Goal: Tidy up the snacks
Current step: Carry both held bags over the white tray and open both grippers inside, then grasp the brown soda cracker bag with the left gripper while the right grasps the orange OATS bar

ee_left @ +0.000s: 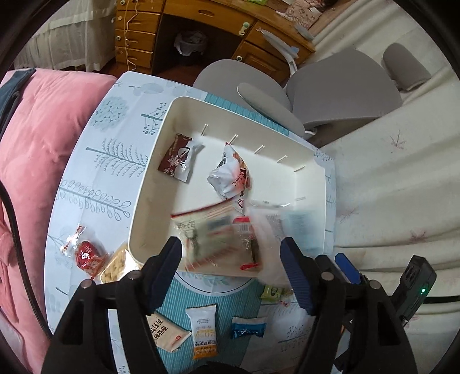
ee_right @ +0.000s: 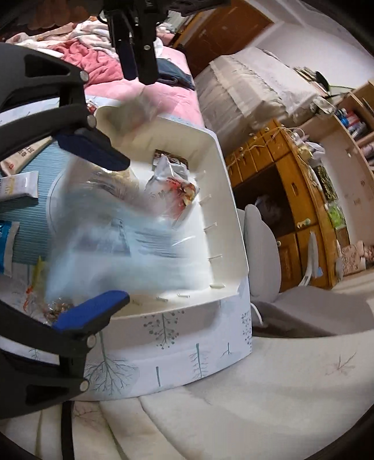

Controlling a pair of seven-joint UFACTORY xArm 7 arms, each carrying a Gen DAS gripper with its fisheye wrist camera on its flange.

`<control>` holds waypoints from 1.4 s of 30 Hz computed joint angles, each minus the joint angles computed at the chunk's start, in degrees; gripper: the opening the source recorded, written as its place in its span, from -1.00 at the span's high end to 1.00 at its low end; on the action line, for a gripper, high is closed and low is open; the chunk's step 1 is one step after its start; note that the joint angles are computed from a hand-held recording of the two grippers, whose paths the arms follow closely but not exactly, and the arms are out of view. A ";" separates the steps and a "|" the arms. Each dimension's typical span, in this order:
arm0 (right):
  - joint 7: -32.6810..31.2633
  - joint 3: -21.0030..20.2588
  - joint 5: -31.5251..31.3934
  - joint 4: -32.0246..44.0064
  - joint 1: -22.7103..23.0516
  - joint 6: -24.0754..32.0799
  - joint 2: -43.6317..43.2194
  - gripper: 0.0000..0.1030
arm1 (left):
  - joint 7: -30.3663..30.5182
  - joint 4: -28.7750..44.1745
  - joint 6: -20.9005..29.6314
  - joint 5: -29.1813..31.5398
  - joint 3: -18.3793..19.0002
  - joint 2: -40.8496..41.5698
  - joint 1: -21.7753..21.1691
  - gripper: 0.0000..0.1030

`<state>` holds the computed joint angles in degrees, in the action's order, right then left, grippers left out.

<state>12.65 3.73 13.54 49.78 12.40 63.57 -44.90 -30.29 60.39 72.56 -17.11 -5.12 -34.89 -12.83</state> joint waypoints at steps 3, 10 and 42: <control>0.22 -0.15 0.24 -0.36 -0.08 -0.34 -0.24 -0.75 | -0.26 -0.20 0.30 -0.23 -0.04 0.25 -0.10 -0.36; 0.66 -0.33 0.42 -0.85 -0.05 0.77 -1.53 -0.76 | -1.67 -1.74 1.67 -0.35 -0.24 -1.97 -0.11 -0.40; 27.05 10.62 0.94 -3.83 -0.31 18.41 -20.06 -0.76 | 12.48 -11.84 19.20 0.05 5.20 -20.52 -0.07 -0.53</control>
